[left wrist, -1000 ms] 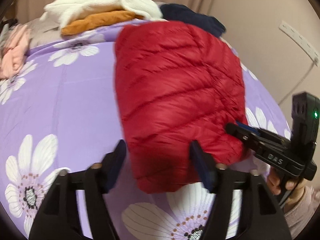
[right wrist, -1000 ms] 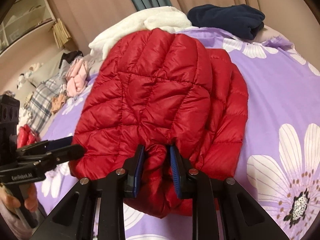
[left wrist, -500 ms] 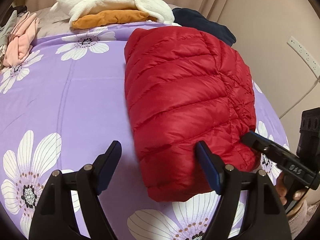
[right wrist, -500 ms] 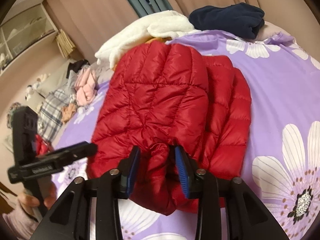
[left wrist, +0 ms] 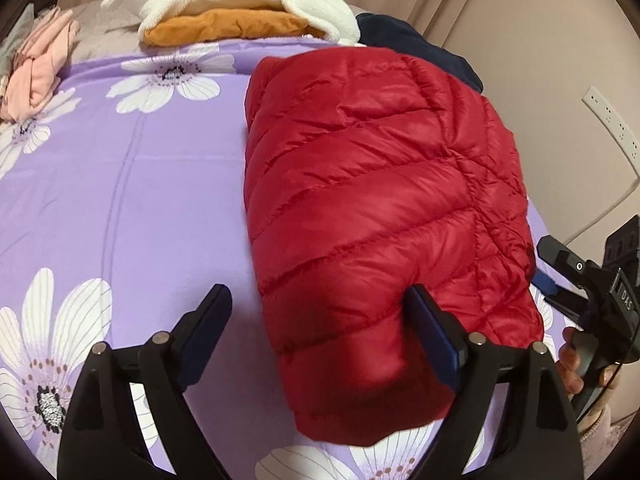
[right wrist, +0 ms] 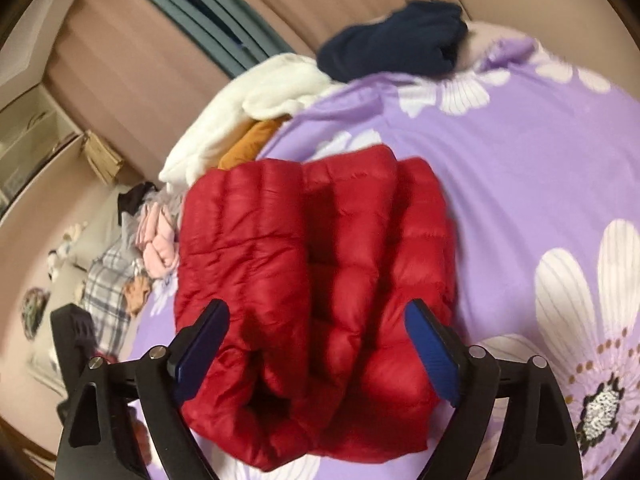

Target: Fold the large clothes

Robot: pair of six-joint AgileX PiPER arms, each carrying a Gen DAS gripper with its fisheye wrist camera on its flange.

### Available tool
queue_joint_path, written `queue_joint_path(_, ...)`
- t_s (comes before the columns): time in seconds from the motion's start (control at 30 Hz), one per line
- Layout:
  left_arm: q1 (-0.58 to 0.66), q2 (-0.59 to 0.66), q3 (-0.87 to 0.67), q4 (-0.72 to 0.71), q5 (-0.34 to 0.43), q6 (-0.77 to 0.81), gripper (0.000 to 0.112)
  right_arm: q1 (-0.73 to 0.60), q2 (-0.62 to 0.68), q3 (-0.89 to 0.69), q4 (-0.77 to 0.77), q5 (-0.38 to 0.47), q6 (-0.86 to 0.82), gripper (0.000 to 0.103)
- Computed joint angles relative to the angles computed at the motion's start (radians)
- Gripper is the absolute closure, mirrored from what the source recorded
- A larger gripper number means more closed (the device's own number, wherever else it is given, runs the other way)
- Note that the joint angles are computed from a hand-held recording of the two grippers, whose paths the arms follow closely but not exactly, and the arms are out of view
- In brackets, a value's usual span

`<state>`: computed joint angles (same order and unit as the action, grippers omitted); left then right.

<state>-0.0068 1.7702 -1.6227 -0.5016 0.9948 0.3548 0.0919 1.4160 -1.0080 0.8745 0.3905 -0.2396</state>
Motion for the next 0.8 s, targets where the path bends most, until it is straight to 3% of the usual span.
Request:
queue_joint_path(0.33,0.028,0.109,-0.093,-0.075,0.080,-0.013,0.010,-0.098,0.112,-0.019,0.297,0.126,-0.227,0.001)
queue_joint_path(0.8,0.016,0.219,-0.200,-0.131,0.152,-0.023,0.009,-0.173,0.252,-0.097,0.422,0.319,-0.278,0.000)
